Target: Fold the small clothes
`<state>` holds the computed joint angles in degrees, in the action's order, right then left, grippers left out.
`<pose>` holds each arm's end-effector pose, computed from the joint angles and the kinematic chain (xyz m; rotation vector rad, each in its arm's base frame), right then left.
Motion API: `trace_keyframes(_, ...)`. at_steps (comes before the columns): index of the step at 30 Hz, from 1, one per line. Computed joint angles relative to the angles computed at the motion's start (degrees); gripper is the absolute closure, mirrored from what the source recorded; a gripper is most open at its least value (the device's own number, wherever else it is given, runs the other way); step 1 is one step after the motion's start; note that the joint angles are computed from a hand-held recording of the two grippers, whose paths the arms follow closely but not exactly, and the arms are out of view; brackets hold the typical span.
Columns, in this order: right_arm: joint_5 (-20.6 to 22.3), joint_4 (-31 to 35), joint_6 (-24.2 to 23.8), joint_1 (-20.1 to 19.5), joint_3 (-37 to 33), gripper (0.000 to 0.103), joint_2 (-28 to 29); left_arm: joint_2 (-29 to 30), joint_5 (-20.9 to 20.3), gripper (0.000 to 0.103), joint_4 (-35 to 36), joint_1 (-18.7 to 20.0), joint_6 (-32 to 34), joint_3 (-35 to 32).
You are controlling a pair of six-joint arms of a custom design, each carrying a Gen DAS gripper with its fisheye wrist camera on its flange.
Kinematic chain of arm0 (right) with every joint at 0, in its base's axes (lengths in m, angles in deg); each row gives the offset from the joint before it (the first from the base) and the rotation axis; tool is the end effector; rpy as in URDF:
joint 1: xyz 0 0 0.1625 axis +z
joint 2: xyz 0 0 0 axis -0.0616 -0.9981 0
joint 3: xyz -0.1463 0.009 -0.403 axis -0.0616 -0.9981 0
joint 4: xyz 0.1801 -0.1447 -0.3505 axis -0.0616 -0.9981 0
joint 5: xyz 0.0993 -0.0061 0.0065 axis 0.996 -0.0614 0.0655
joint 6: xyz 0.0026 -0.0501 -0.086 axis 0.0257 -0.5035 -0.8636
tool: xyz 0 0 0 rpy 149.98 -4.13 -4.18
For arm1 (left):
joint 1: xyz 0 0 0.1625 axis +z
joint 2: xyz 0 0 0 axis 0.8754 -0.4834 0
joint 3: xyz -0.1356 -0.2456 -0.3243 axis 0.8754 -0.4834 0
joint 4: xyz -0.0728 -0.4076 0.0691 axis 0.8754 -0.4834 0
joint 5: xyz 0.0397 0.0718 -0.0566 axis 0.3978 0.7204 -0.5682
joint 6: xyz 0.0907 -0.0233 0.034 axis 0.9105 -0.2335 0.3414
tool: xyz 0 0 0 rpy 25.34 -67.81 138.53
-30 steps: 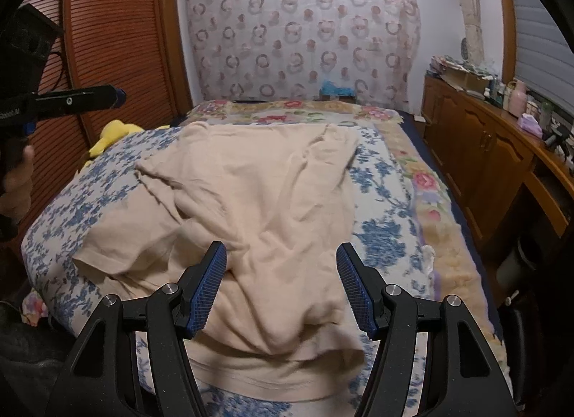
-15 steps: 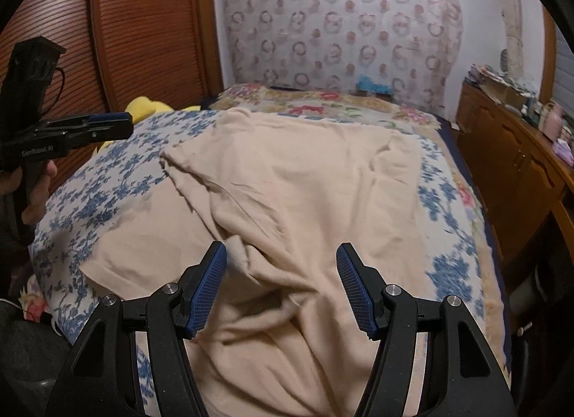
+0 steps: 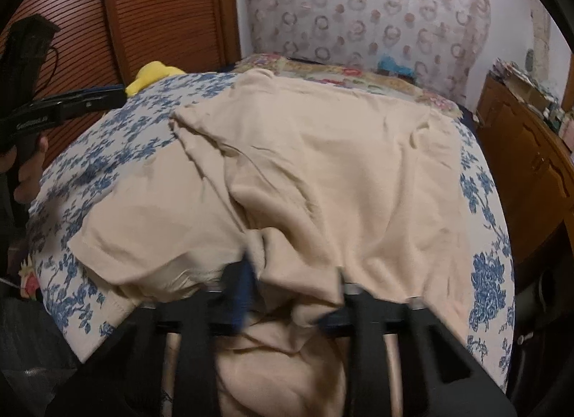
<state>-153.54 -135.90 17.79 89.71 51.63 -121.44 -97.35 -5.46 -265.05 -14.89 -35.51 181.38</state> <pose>0.0828 -0.6679 0.1449 1.5627 -2.3640 0.3808 -0.1911 -0.5167 0.1172 0.2799 2.1948 -1.1796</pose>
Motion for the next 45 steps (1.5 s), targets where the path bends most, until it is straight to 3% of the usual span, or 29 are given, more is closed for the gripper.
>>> trace_keyframes(2, 1.61, -0.44, -0.5, -0.06, 0.8, 0.095, -0.8, 0.08, 0.2, 0.061, -0.22, -0.06, -0.03, 0.02)
trace_keyframes(8, 9.8, -1.53, 0.37, -0.78, 3.26, 0.097, -4.93, 0.56, 0.71, 0.061, -0.72, -0.17, 0.3, -0.13)
trace_keyframes(12, 12.04, -1.83, 0.55, -1.04, 3.89, 0.098, -7.0, 0.86, 0.57, 0.061, -0.34, -0.27, 0.17, -0.61)
trace_keyframes(17, 12.05, -1.46, 2.13, -2.46, 3.44, 0.098, -8.98, 1.34, 0.17, 0.061, -1.11, -0.56, 0.65, -0.77)
trace_keyframes(21, 7.57, -1.51, 2.91, -3.8, 2.86, 0.097, -8.56, 1.62, -0.33, 0.061, -2.15, -0.79, 1.13, -0.78)
trace_keyframes(24, 3.98, -3.58, 2.36, -4.45, 3.28, 0.09, -7.75, 2.03, -0.05, 0.061, -2.48, -1.12, 1.59, -1.02)
trace_keyframes(26, 3.1, -4.64, 1.97, -4.71, 3.83, 0.076, -7.74, 2.14, 0.13, 0.061, -2.85, -1.32, 1.82, -1.1)
trace_keyframes(31, 4.01, -6.79, 1.77, -4.44, 4.53, 0.067, -8.86, 1.92, 0.96, 0.061, -2.78, -1.82, 2.52, -1.25)
trace_keyframes(34, 6.52, -7.22, 2.18, -4.07, 4.66, 0.047, -10.0, 1.72, 1.52, 0.061, -3.75, -2.3, 2.94, -1.14)
trace_keyframes(45, 6.62, -6.59, 1.33, 0.93, 1.62, 0.045, -5.58, 1.67, 4.49, 0.061, -6.65, -4.34, 4.69, -0.33)
